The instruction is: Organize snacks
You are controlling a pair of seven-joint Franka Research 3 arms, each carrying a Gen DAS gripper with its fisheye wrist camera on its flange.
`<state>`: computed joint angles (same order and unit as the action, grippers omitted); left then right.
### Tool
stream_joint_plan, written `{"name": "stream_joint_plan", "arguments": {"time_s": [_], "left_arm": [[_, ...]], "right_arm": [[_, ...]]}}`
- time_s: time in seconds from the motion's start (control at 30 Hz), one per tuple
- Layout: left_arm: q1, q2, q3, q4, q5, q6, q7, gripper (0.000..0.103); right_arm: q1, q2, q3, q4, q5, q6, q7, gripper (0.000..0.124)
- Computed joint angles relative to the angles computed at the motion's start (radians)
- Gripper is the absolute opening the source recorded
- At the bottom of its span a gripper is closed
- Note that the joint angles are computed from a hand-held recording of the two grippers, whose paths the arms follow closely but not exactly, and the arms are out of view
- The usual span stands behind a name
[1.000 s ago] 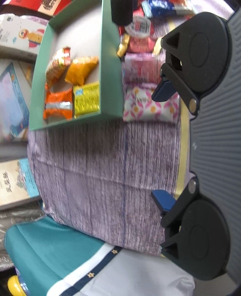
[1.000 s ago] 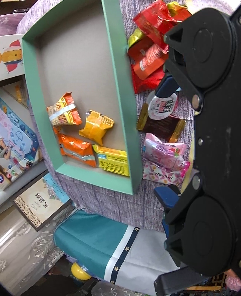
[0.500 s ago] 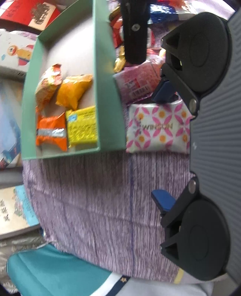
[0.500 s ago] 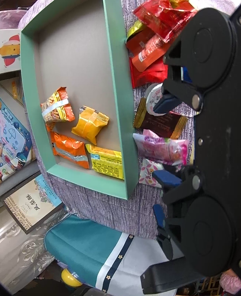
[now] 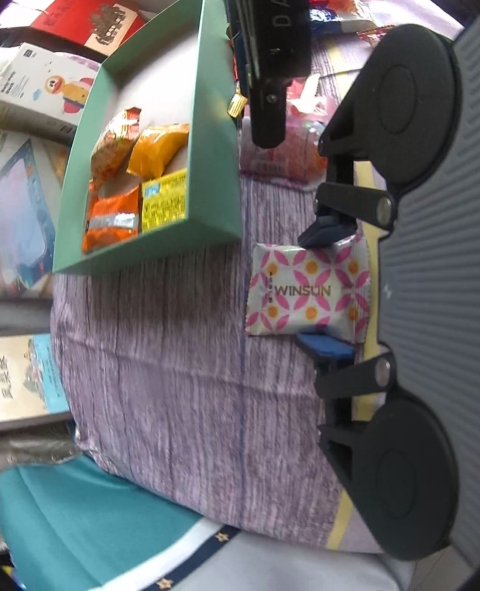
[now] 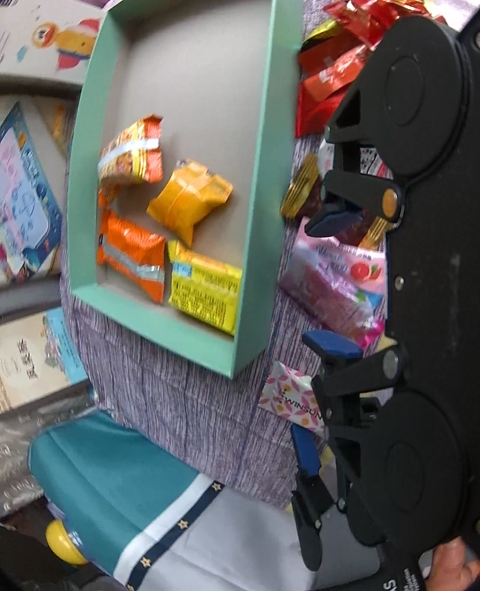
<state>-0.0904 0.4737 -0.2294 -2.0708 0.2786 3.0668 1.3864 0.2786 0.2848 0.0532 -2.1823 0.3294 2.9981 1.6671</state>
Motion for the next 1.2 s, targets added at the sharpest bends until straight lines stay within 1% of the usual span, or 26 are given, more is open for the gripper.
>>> {"name": "stream_joint_plan", "arguments": {"time_s": [0.07,0.1,0.13,0.17,0.23,0.3,0.37,0.4,0.53,0.63,0.67,0.77,0.83,0.9,0.93,0.97,1.0,1.03,1.07,1.1,1.13,1.2], "left_arm": [[0.033,0.001,-0.027,-0.005,-0.015,0.004,0.013,0.051],[0.056,0.003,-0.049,-0.006,-0.028,0.005,0.024,0.051],[0.079,0.007,-0.072,-0.005,-0.042,0.004,0.036,0.051],[0.091,0.009,-0.084,-0.003,-0.052,0.002,0.043,0.051],[0.101,0.010,-0.094,-0.006,-0.063,0.006,0.052,0.051],[0.104,0.010,-0.100,-0.006,-0.070,0.005,0.059,0.051],[0.156,0.023,-0.161,-0.002,-0.088,0.001,0.108,0.051],[0.170,0.028,-0.183,-0.001,-0.093,0.000,0.131,0.051],[0.190,0.051,-0.249,0.000,-0.089,0.012,0.230,0.050],[0.285,0.086,-0.379,-0.005,-0.124,0.004,0.315,0.050],[0.310,0.098,-0.413,-0.006,-0.139,0.001,0.333,0.050],[0.340,0.115,-0.455,-0.009,-0.171,0.005,0.351,0.050],[0.370,0.132,-0.487,-0.005,-0.187,-0.003,0.367,0.050],[0.368,0.131,-0.485,-0.001,-0.190,-0.009,0.375,0.050],[0.373,0.130,-0.490,0.000,-0.194,-0.019,0.382,0.050],[0.378,0.120,-0.490,-0.001,-0.204,-0.039,0.383,0.050],[0.366,0.103,-0.472,-0.006,-0.214,-0.044,0.376,0.050],[0.327,0.076,-0.423,-0.014,-0.215,-0.040,0.355,0.050],[0.267,0.045,-0.351,-0.028,-0.206,-0.022,0.324,0.050],[0.217,0.025,-0.293,-0.032,-0.197,-0.017,0.296,0.050],[0.183,0.011,-0.251,-0.035,-0.194,-0.020,0.270,0.050],[0.133,-0.004,-0.185,-0.031,-0.191,-0.025,0.219,0.050]], "right_arm": [[-0.012,0.010,0.019,0.015,0.015,-0.007,-0.021,0.054],[-0.032,0.020,0.043,0.029,0.039,-0.021,-0.048,0.050],[-0.037,0.031,0.047,0.046,0.051,-0.045,-0.056,0.043],[-0.017,0.039,0.023,0.058,0.037,-0.067,-0.024,0.041],[-0.009,0.037,0.012,0.058,0.038,-0.067,-0.001,0.039],[-0.028,0.022,0.032,0.041,0.070,-0.056,-0.020,0.039],[-0.038,0.012,0.039,0.027,0.096,-0.059,-0.029,0.039],[-0.042,0.009,0.043,0.021,0.106,-0.060,-0.034,0.039],[-0.038,0.013,0.039,0.025,0.113,-0.056,-0.039,0.039],[-0.038,0.012,0.028,0.021,0.116,-0.060,-0.028,0.039],[-0.046,0.009,0.031,0.016,0.125,-0.060,-0.033,0.039],[-0.072,-0.001,0.050,-0.003,0.167,-0.051,-0.066,0.039],[-0.074,0.000,0.052,-0.005,0.176,-0.047,-0.082,0.039],[-0.073,0.007,0.055,-0.002,0.174,-0.031,-0.107,0.039],[-0.077,0.013,0.061,0.001,0.178,-0.021,-0.126,0.035],[-0.081,0.019,0.066,0.006,0.183,-0.017,-0.141,0.028],[-0.092,0.023,0.077,0.009,0.201,-0.019,-0.155,0.025],[-0.111,0.023,0.097,0.012,0.233,-0.023,-0.181,0.022],[-0.118,0.022,0.105,0.011,0.248,-0.026,-0.201,0.022],[-0.105,0.022,0.094,0.010,0.239,-0.024,-0.200,0.022],[-0.083,0.023,0.073,0.008,0.214,-0.020,-0.187,0.022],[-0.045,0.024,0.039,0.007,0.167,-0.013,-0.151,0.022]]}}
